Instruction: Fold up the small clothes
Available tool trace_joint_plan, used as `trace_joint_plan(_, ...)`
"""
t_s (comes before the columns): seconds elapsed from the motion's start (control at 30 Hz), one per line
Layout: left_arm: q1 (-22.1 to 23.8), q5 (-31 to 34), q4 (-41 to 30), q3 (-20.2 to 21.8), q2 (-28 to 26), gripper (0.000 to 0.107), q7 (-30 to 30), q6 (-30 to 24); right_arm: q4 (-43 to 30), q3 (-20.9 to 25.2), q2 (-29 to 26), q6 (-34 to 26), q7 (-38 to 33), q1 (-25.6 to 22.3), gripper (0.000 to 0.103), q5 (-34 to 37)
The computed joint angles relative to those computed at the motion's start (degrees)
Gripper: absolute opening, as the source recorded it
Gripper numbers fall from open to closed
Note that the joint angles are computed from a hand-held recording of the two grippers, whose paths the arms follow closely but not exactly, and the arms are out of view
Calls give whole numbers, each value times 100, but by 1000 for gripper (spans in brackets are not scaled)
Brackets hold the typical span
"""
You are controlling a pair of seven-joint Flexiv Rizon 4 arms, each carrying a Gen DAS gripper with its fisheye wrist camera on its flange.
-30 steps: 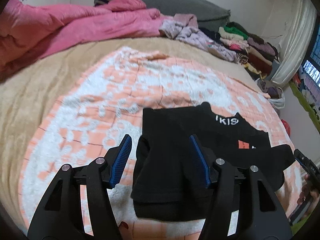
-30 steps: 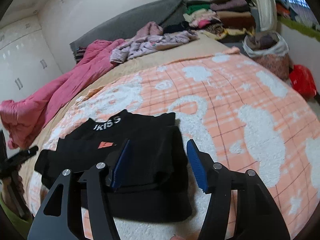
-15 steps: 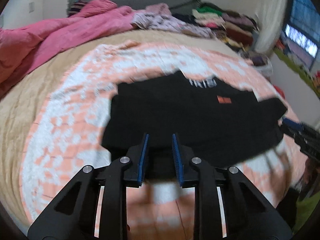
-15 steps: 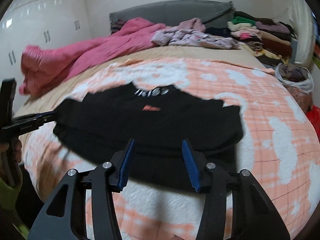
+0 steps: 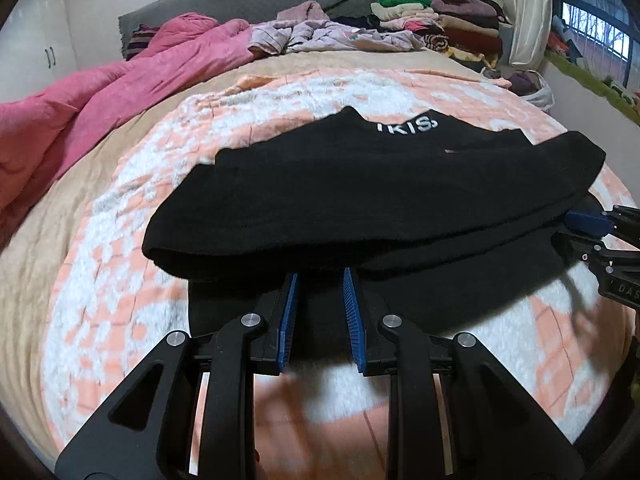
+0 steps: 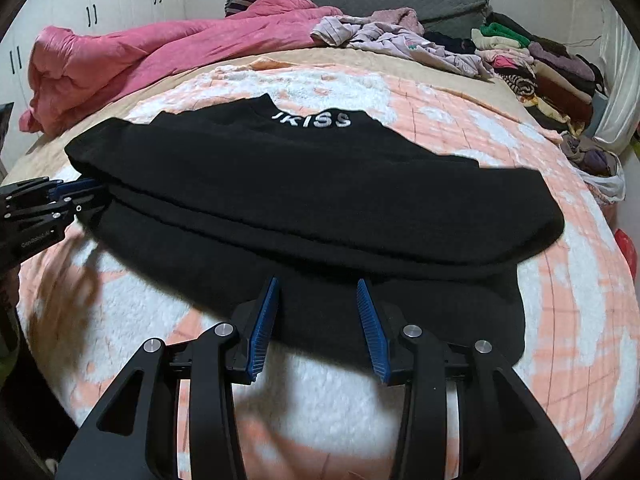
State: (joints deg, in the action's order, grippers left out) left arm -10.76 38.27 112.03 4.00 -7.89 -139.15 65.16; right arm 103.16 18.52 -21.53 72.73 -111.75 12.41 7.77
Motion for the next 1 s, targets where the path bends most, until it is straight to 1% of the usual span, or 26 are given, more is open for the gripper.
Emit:
trace_joint_plan(0.1,80,-196,-56,7,-106,16,154,83,-174,-72,-134,-16,115,90,39,-102)
trace_joint_plan(0.27,85,-179,-273,128,-246,16,93,226,-576,-75,-397,-67,170,147,39,-221)
trace_joint_plan(0.4,196,-540,-443,191,-413,22,336,291,-1005,-211,-682,-182,442,266,39,-425)
trace_joint_plan(0.5,257,-768,-585,280,-549,22,436,275,-1287,-289,-867,-213,656,326,40,-554)
trace_joint_plan(0.57,265,-833,-717,374,-628,22,416,203,-1489,-332,-994,-215,778,357,40,-640)
trace_joint_plan(0.73,326,-979,-811,558,-673,23,246,246,-1975,-450,-1281,-302,1134,419,40,-817)
trace_joint_plan(0.8,372,-1047,-773,598,-650,24,171,288,-2041,-492,-1321,-257,1256,423,41,-866)
trace_joint_plan(0.87,419,-1094,-716,629,-618,25,120,316,-2094,-515,-1352,-182,1366,400,47,-893)
trace_joint_plan(1.0,553,-1294,-543,606,-576,28,180,384,-1987,-637,-1304,23,1635,363,49,-978)
